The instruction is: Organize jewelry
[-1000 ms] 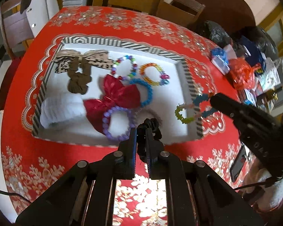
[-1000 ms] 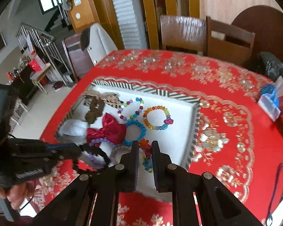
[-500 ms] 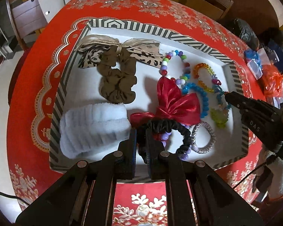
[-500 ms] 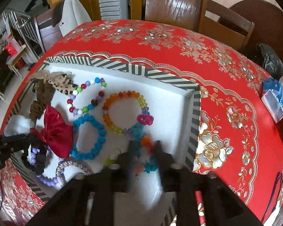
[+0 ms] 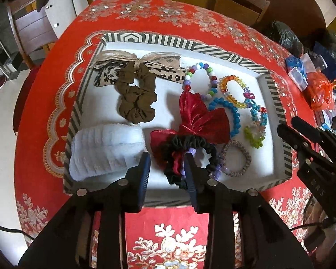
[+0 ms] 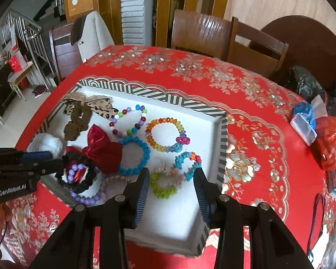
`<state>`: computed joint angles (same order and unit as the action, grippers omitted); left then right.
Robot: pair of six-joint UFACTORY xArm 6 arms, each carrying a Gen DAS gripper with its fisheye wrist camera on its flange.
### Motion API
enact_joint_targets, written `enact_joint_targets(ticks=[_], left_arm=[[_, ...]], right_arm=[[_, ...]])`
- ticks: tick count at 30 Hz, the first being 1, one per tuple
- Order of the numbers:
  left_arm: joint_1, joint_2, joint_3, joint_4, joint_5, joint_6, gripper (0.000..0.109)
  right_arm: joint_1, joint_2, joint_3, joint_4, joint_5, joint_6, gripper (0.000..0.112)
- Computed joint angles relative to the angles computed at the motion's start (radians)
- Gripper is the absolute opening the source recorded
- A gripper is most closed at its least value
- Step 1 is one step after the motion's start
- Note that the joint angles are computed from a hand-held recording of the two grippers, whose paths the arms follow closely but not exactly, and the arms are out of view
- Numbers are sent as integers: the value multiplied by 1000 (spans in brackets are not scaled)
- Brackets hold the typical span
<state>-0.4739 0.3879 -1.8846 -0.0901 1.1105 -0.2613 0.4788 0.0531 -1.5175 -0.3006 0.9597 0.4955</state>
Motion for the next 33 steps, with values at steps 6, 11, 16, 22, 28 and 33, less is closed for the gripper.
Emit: enact_joint_targets(ticks=[6,11,16,22,28,33], left_arm=[[-3,-75,87,28,-42,-26,32],[-10,-134,153,64,-72,-63,36],[-25,-185,207,82,-90,-81,36],[-52,-229,257,97,-97,-99,36],[-53,-275,316,95,-115,-124,52],[-36,-292,342,120,-109,-155,54]], right_arm=[[37,-67,58,-62,18,33,39],[58,-123,114,-91,34,57,39],[71,-181,168,-102,49,76,39],[69,-253,246,-86,44,105,40],[3,-335,363,53,-35,118,42],[-47,-343,405,170,-81,89,42]])
